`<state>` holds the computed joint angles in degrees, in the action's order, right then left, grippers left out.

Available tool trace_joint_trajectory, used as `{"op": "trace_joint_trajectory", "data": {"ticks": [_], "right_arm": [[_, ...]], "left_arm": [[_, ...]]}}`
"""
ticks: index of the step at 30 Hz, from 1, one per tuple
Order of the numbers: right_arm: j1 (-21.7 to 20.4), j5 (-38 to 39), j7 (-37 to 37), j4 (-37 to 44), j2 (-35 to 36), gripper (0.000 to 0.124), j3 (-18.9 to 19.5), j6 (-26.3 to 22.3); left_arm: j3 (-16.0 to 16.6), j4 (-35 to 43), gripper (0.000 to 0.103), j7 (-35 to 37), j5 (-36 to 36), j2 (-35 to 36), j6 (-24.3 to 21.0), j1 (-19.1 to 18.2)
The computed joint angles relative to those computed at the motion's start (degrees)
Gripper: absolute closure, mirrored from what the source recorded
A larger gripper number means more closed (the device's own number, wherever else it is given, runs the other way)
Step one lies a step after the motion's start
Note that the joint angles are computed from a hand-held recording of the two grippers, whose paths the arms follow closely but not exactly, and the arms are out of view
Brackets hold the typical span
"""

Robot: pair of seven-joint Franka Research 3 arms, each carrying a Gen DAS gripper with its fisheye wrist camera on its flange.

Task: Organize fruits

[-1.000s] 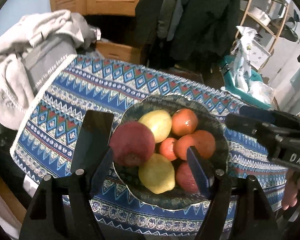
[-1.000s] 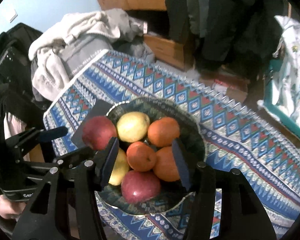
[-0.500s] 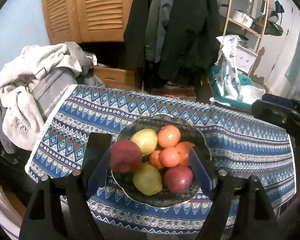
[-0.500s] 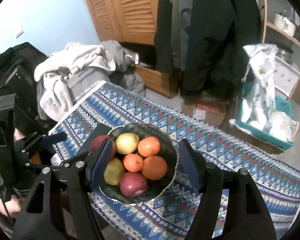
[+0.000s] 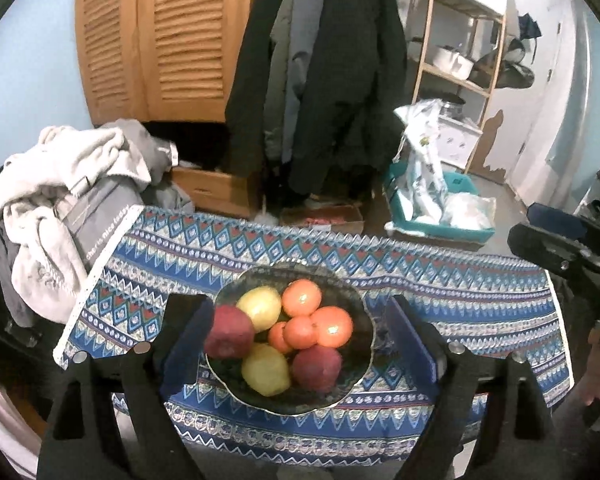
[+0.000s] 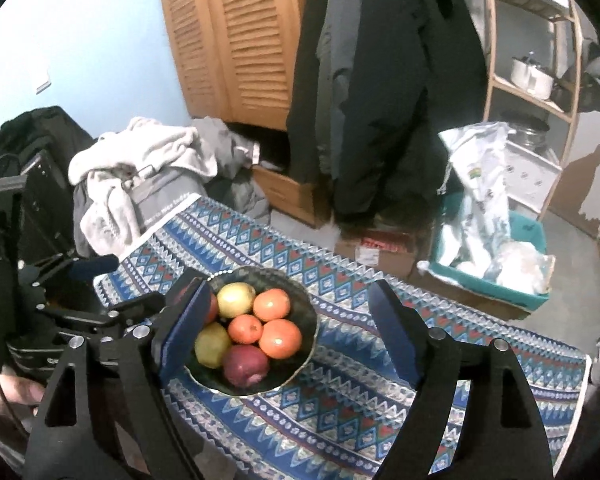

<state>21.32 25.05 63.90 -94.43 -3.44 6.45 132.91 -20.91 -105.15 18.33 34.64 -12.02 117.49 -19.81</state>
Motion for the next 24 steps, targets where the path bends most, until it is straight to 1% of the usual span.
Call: {"op": "trace_joint_trajectory", "data": {"ticks": [1, 3, 7, 10, 15, 19, 24], "right_arm": [[-0.2, 0.2, -0.3, -0.6, -0.6, 0.043, -0.2, 0.5], [-0.5, 0.3, -0.9, -1.6, -1.5, 0.042, -0.5, 1.3], [-1.2, -0.4, -1.2, -3.6, -3.1, 0.042, -1.0, 3.2], [-1.6, -0.7, -1.6, -5.3, -4.4, 0.042, -1.2, 5.3], [-1.8, -1.2, -2.4, -8.1, -6.5, 0.042, -1.4, 8.8], [-2.0, -1.3, -2.4, -8.9, -7.2, 0.042, -1.7, 9.6], [-2.2, -0.6, -2.8, -9.1, -7.5, 0.042, -2.1, 9.5]], "left_arm": [[-0.3, 0.4, 0.007, -0.3, 0.8, 0.1, -0.2, 0.0], [-0.8, 1.1, 0.004, -0.9, 2.2, 0.1, -0.5, -0.1], [-1.4, 3.1, 0.003, -1.2, 4.0, 0.7, -1.2, -0.5], [-2.1, 5.2, 0.001, -1.5, 5.6, 1.7, -2.5, -1.0], [-2.9, 9.0, 0.001, -1.3, 8.9, 3.8, -5.2, -2.5], [-2.9, 11.1, 0.001, -1.0, 10.4, 5.1, -7.1, -3.9], [-2.3, 12.0, 0.001, -1.0, 10.3, 5.9, -7.6, -4.9]]}}
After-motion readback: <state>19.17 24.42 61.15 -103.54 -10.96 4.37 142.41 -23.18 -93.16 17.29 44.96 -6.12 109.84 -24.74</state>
